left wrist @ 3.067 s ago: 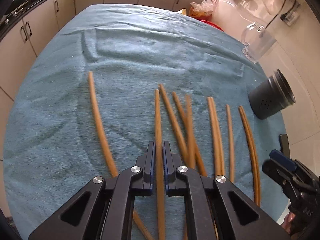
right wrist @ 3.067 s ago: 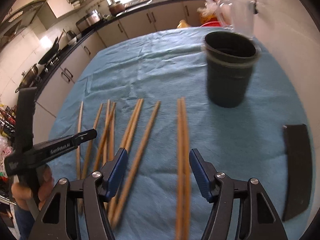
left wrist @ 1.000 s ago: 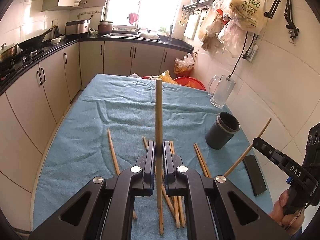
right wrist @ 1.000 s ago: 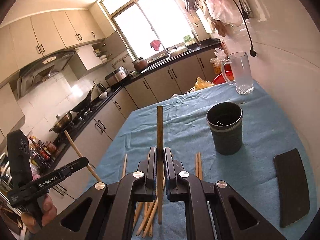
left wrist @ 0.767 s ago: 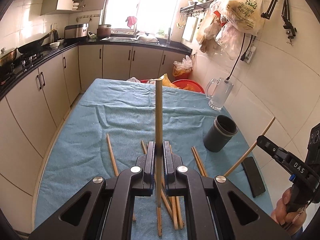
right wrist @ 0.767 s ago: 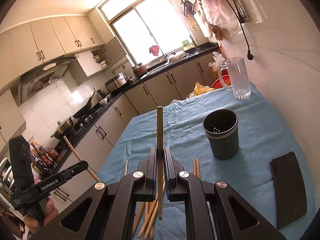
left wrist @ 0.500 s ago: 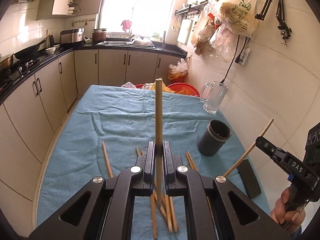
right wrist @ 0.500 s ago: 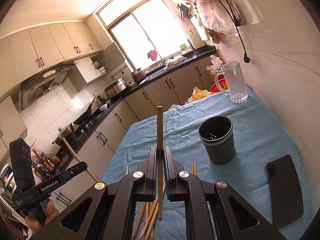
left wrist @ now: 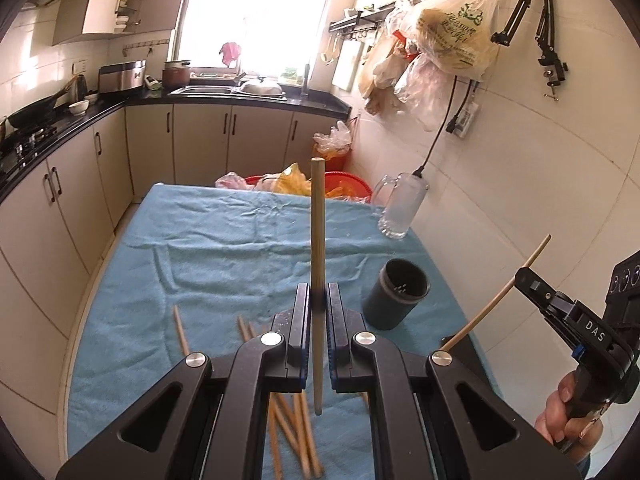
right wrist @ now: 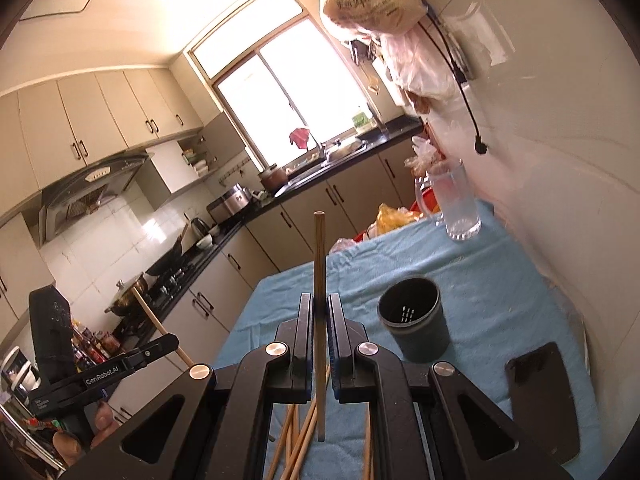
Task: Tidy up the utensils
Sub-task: 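Lift the chopstick upright and carry it over the black utensil holder, then lower the chopstick into the black holder and open the grippers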
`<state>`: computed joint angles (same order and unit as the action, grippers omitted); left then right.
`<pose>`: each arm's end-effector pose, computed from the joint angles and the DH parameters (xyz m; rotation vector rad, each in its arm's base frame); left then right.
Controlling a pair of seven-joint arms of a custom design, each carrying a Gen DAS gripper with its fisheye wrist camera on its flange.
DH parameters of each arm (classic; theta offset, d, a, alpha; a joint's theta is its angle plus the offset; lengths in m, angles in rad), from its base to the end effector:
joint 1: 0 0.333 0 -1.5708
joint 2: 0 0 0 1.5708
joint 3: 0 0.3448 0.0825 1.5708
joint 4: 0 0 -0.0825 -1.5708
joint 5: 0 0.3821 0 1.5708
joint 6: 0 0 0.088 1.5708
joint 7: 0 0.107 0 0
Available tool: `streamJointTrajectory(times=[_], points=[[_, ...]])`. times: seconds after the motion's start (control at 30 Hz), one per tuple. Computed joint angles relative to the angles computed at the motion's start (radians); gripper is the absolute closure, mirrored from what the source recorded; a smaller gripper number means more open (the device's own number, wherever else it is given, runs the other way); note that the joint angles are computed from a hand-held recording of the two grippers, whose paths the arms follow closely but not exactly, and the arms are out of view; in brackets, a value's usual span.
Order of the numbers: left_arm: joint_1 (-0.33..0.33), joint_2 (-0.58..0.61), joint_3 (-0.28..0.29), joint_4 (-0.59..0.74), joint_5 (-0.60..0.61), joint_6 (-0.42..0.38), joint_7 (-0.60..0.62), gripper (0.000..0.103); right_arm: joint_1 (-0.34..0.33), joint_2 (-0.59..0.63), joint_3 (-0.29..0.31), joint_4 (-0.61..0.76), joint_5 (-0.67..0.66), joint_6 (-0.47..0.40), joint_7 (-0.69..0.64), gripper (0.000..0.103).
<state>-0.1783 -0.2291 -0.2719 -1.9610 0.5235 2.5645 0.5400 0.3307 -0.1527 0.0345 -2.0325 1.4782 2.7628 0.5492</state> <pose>0.4691 -0.2557 0.6932 -1.8984 1.4893 -1.0024 0.5237 0.1566 0.6125 -1.4594 1.2113 -0.1586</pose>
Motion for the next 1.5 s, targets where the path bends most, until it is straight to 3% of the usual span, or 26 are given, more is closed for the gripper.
streamJointTrajectory(times=[0.33,0.67,1.03,1.5], points=[[-0.029,0.165,0.010,0.238,-0.010,-0.014,0.055,0.096,-0.030,0.021,-0.019,0.085,0.033,0.033,-0.018,0.096],[-0.096,0.386,0.059,0.541,0.026,-0.044,0.049,0.096,-0.071,0.136,-0.007,0.246,-0.008,0.087,0.050,0.096],[-0.131,0.600,0.102,0.744,-0.099,-0.104,0.118,0.096,-0.126,0.299,0.036,0.375,-0.260,0.100,0.283,0.096],[-0.140,0.691,0.111,0.788,-0.185,-0.158,0.199,0.096,-0.171,0.444,0.083,0.446,-0.570,0.000,0.549,0.096]])
